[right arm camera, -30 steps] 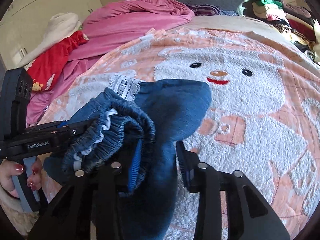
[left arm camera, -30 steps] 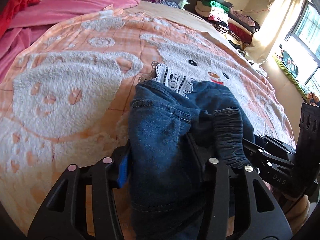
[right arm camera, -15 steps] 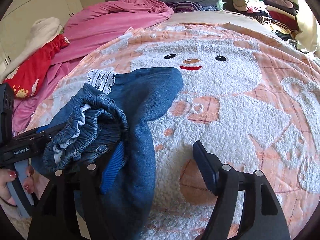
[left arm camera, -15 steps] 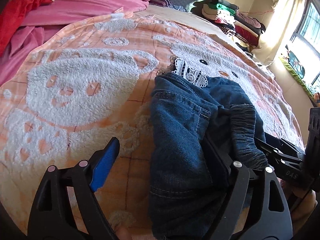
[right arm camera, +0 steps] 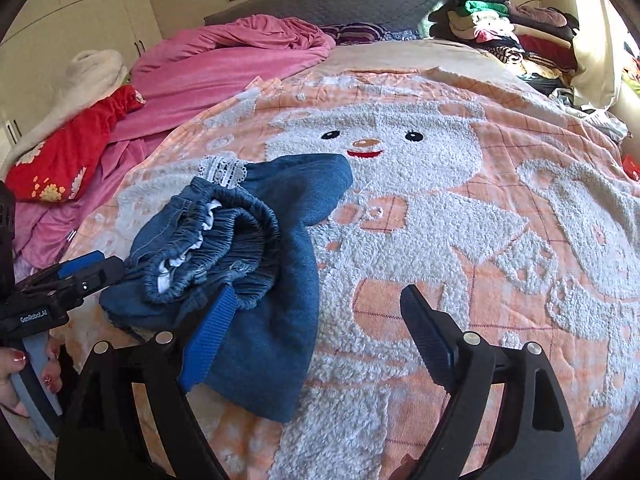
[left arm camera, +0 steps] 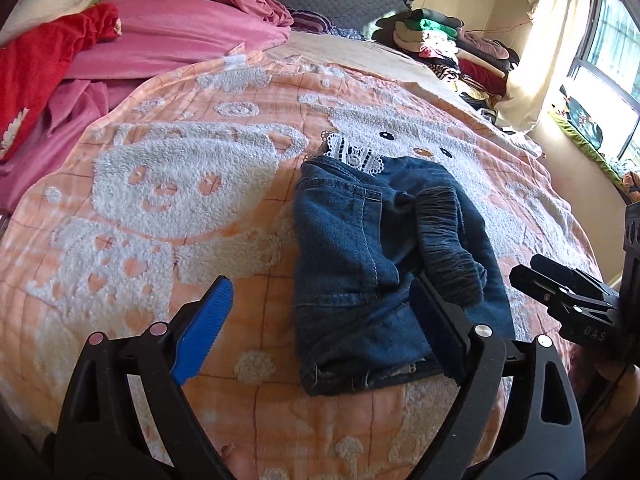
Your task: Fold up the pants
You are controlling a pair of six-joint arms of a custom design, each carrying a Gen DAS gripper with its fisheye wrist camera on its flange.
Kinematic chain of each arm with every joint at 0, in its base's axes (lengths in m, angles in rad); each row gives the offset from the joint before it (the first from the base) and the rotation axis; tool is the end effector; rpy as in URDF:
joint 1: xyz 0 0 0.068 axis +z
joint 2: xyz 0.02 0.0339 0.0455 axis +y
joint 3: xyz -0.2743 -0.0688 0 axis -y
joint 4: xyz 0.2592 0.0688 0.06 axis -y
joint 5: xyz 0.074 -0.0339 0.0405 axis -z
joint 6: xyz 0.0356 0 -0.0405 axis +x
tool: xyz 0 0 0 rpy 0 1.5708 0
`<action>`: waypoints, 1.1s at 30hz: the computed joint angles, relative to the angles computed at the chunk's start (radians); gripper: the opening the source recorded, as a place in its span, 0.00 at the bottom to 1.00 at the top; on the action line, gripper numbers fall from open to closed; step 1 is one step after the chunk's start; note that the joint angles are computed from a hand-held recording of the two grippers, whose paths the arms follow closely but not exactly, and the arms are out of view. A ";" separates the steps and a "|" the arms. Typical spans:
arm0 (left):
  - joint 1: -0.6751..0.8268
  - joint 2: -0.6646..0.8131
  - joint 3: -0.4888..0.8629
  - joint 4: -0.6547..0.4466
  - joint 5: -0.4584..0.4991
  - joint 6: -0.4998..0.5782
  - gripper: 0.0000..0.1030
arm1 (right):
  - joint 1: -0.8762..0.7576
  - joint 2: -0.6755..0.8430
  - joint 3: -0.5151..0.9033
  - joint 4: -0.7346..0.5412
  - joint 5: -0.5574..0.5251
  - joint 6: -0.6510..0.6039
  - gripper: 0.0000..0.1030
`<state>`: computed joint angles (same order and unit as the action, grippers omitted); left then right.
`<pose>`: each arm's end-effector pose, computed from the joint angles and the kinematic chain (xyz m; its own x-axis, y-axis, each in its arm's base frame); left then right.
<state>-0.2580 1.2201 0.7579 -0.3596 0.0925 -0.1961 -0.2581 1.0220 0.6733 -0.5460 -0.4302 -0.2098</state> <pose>0.2496 -0.0693 0.2291 -0.7559 -0.0012 -0.6547 0.1709 0.9650 -0.1990 0.2045 -0.0386 0.2324 -0.7334 -0.0022 -0.6798 -0.1770 0.9661 0.1879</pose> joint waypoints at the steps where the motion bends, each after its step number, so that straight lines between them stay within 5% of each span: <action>1: -0.003 -0.022 -0.008 -0.011 -0.006 0.000 0.83 | 0.000 -0.030 -0.003 -0.014 0.001 0.002 0.85; 9: -0.032 -0.177 -0.054 -0.097 -0.038 0.002 0.90 | 0.004 -0.216 -0.012 -0.131 0.012 0.006 0.96; 33: -0.129 -0.482 -0.155 -0.297 -0.111 -0.051 0.91 | -0.087 -0.609 -0.052 -0.457 -0.010 -0.061 0.95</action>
